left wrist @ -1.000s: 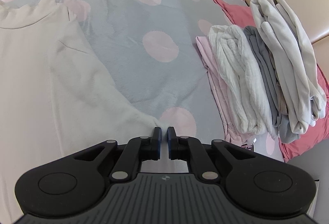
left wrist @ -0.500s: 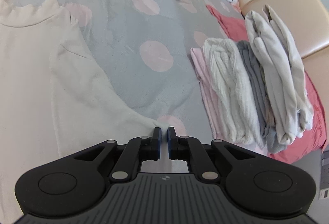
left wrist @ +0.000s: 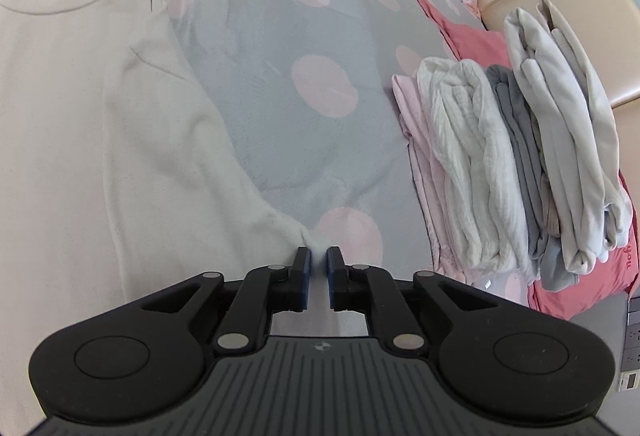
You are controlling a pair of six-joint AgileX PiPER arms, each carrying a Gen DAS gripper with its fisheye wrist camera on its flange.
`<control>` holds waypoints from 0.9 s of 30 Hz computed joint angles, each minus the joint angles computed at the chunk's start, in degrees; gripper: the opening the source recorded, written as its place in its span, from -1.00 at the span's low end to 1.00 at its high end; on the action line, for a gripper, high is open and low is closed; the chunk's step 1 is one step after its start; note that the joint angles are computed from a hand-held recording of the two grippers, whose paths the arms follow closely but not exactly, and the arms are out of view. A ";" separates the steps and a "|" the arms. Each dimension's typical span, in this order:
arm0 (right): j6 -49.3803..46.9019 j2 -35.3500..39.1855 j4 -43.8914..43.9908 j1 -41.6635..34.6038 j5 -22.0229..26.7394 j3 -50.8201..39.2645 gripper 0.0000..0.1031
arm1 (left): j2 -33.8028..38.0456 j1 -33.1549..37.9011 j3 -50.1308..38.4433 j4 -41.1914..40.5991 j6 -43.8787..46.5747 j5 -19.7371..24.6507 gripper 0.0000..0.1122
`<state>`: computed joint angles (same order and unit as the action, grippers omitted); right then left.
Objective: Fold clothes
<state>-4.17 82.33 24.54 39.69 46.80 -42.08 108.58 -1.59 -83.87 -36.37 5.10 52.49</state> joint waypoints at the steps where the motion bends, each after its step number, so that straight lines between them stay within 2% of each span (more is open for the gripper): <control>1: 0.13 0.82 -0.06 -0.04 -0.29 0.06 -0.94 | -0.36 -0.10 0.49 -0.15 0.70 0.12 -0.72; 2: 0.72 1.12 -0.92 -0.06 0.02 0.05 -0.88 | -0.82 -0.23 0.99 0.03 1.27 0.29 -0.59; 5: 2.32 0.40 -2.73 -0.33 -0.05 0.26 -0.87 | -3.32 -0.09 3.63 -0.04 4.34 0.77 -0.38; 8: 3.58 -2.82 -3.39 -0.94 -1.80 0.79 -0.87 | -7.29 1.65 7.82 -1.49 9.25 1.97 -0.36; 12: 3.75 -7.52 -3.20 0.11 -7.64 0.78 -0.87 | -13.59 4.85 14.37 -1.32 14.90 4.46 -0.37; 15: 5.51 -7.75 -5.72 3.01 -10.77 -0.71 -0.87 | -18.39 7.50 19.24 -0.41 18.32 6.25 -0.37; 20: 7.81 -4.82 -9.21 6.86 -13.32 -3.22 -0.87 | -24.04 13.31 24.45 0.29 21.26 9.32 -0.37; 22: 12.79 -2.12 -15.40 8.77 -12.21 -5.25 -0.87 | -25.23 15.68 25.36 1.33 21.76 10.62 -0.37; 23: 15.94 -0.59 -18.46 9.44 -10.88 -6.36 -0.93 | -25.84 16.95 25.60 1.90 21.95 11.22 -0.37; 25: 17.18 0.64 -17.70 8.29 -9.63 -7.09 -0.97 | -27.03 19.99 25.95 2.52 22.98 12.38 -0.37; 27: 19.27 0.55 -19.28 8.83 -7.94 -8.97 -0.93 | -28.31 23.78 25.92 2.57 24.65 13.74 -0.37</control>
<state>15.10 82.88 5.26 48.52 38.86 -51.05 80.26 22.19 -57.95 -33.80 29.76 66.23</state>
